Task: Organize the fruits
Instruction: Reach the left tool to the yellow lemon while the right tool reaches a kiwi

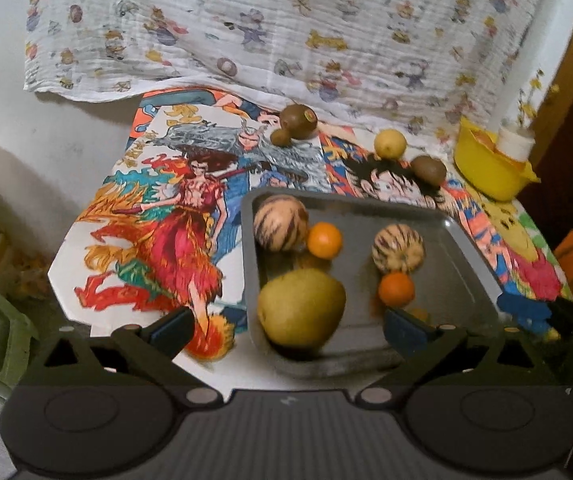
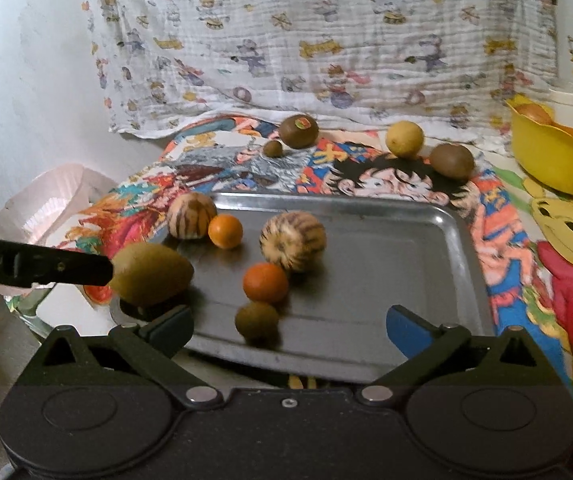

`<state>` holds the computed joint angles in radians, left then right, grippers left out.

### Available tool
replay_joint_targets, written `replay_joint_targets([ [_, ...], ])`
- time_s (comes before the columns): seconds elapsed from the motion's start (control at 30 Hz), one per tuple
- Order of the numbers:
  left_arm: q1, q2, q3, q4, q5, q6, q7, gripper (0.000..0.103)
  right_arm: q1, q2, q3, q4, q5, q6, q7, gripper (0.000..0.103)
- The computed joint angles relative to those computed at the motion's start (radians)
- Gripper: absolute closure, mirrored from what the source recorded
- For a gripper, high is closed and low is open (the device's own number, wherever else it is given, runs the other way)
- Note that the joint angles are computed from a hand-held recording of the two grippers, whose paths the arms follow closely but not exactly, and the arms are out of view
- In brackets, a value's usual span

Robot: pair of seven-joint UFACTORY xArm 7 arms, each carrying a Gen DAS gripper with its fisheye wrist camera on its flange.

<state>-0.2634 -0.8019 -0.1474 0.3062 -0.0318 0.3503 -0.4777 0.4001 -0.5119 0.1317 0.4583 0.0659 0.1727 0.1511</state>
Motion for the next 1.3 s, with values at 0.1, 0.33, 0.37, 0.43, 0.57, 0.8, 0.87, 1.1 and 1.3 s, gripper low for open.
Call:
replay_joint_targets([
  [0.1, -0.013, -0.03, -0.002, -0.009, 0.004, 0.031, 0.01, 0.001, -0.035, -0.042, 0.026, -0.015, -0.022, 0.044, 0.023, 0.001],
  [0.33, -0.034, -0.033, 0.0, 0.002, 0.001, 0.064, 0.03, 0.001, -0.105, -0.09, 0.045, -0.029, -0.074, 0.095, 0.067, 0.001],
  [0.37, -0.036, -0.028, 0.001, 0.009, 0.002, 0.068, 0.036, 0.001, -0.114, -0.09, 0.045, -0.026, -0.082, 0.102, 0.068, 0.001],
  [0.43, -0.04, -0.012, 0.002, 0.024, 0.005, 0.075, 0.052, 0.001, -0.129, -0.083, 0.044, -0.019, -0.098, 0.11, 0.065, 0.001],
  [0.57, -0.042, 0.031, 0.001, 0.065, 0.003, 0.087, 0.076, 0.001, -0.153, -0.058, 0.036, 0.001, -0.126, 0.111, 0.046, 0.001],
  [0.8, -0.054, 0.153, 0.03, 0.152, -0.043, 0.062, 0.11, 0.001, -0.134, 0.003, -0.031, 0.028, -0.095, 0.014, -0.012, 0.001],
  [0.87, -0.047, 0.195, 0.024, 0.183, -0.043, 0.056, 0.116, 0.001, -0.113, 0.034, -0.064, 0.048, -0.076, -0.005, -0.057, 0.001],
  [1.1, -0.022, 0.332, 0.002, 0.293, -0.024, 0.035, 0.123, 0.001, -0.091, 0.141, -0.114, 0.127, -0.025, -0.046, -0.181, 0.001],
  [1.3, -0.01, 0.429, 0.006, 0.375, -0.011, 0.024, 0.142, 0.001, -0.055, 0.216, -0.151, 0.194, 0.054, -0.059, -0.301, 0.001],
])
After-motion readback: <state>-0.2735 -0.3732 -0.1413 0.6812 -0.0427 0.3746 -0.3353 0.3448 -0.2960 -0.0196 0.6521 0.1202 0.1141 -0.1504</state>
